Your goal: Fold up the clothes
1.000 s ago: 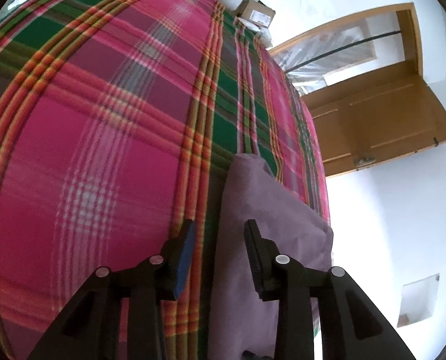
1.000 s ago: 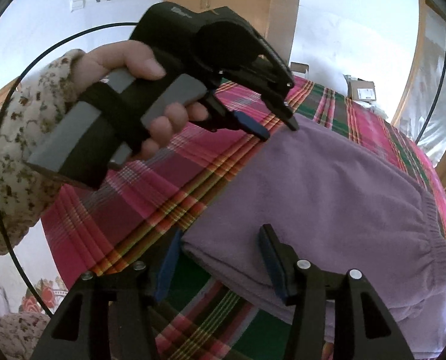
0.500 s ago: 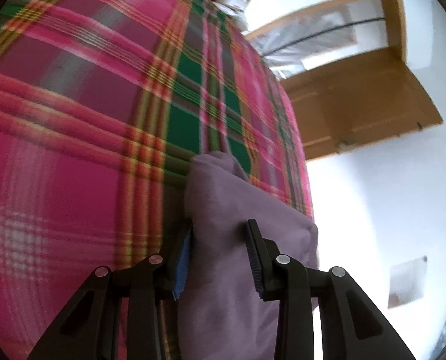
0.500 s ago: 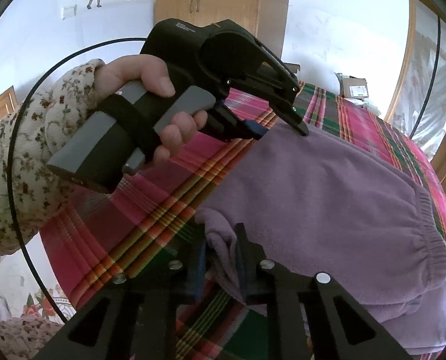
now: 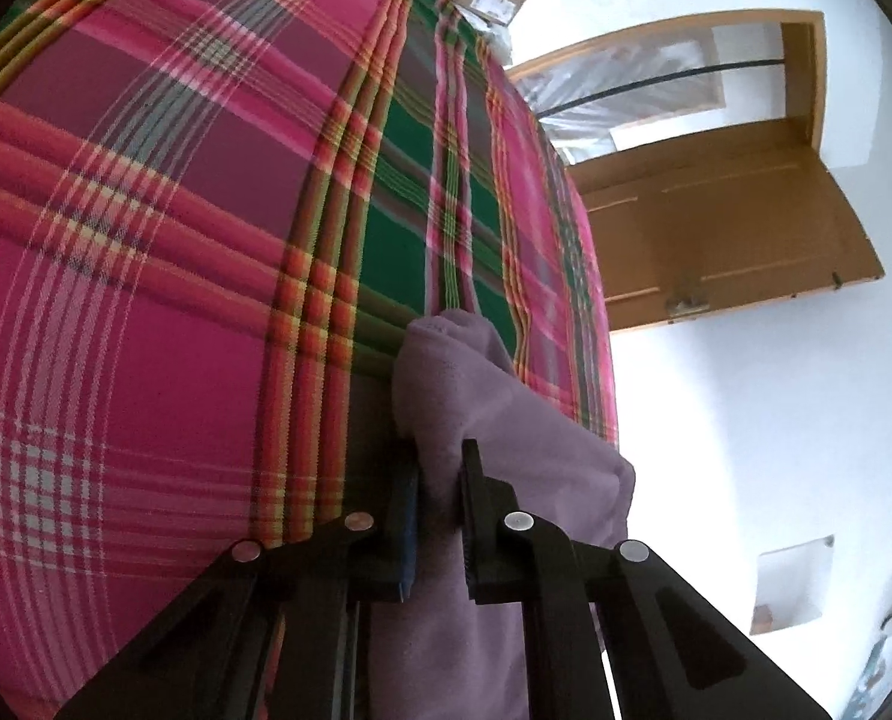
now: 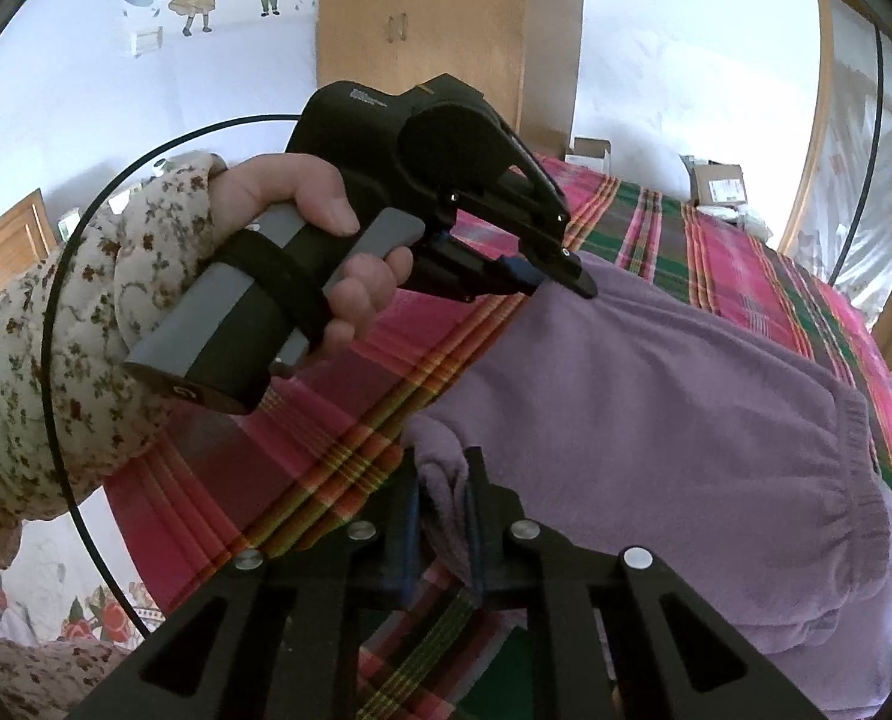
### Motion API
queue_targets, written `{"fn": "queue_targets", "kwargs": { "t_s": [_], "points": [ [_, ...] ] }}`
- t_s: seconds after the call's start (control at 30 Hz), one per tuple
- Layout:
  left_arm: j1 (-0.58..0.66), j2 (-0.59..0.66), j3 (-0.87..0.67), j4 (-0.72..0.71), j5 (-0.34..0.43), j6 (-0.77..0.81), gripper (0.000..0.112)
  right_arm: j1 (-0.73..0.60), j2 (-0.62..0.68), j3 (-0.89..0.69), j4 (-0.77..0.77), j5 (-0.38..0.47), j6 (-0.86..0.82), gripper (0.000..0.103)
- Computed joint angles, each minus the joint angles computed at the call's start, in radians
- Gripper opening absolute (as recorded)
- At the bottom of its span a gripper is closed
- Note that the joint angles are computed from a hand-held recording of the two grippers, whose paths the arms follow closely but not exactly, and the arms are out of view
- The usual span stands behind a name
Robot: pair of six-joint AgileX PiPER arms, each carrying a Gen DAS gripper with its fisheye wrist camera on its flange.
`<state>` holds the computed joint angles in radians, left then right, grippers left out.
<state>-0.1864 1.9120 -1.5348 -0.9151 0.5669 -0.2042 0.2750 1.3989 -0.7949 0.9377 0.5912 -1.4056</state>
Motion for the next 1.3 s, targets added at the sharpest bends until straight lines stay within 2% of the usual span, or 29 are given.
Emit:
{"fn": "queue_targets", "kwargs": {
  "t_s": [0.3,0.43,0.7,0.77,0.8,0.9,0.97,1.1,1.17,1.3],
  "points": [
    [0.004,-0.037,-0.003,0.049,-0.008,-0.022,0.01,0.035,-0.036,-0.002,0.025,0.021,-0.001,0.012],
    [0.015,-0.065,0.011,0.095,-0.005,-0.055,0.01,0.058,-0.024,-0.031,0.032,0.063,0.002,0.012],
    [0.066,-0.236,0.169,0.257,-0.021,-0.166,0.01,0.15,-0.022,-0.041,0.008,0.068,0.056,0.011],
    [0.085,-0.279,0.207,0.316,-0.022,-0.213,0.0,0.163,-0.014,-0.048,0.001,0.072,0.074,0.011],
    [0.098,-0.303,0.231,0.331,-0.024,-0.224,0.0,0.176,-0.023,-0.038,-0.007,0.061,0.085,0.011],
    [0.157,-0.389,0.332,0.284,-0.036,-0.176,0.0,0.181,-0.013,-0.042,-0.02,0.055,0.103,0.01],
    [0.167,-0.422,0.362,0.316,-0.021,-0.193,0.0,0.173,-0.015,-0.04,-0.019,0.055,0.104,0.01],
    [0.157,-0.427,0.39,0.257,-0.041,-0.157,0.0,0.17,-0.005,-0.041,-0.029,0.044,0.111,0.01],
    [0.15,-0.414,0.395,0.198,-0.043,-0.106,0.01,0.165,0.009,-0.05,-0.035,0.047,0.114,0.01],
    [0.108,-0.354,0.367,0.044,-0.039,0.038,0.017,0.144,0.002,-0.042,-0.015,0.062,0.089,0.01]
  ]
}}
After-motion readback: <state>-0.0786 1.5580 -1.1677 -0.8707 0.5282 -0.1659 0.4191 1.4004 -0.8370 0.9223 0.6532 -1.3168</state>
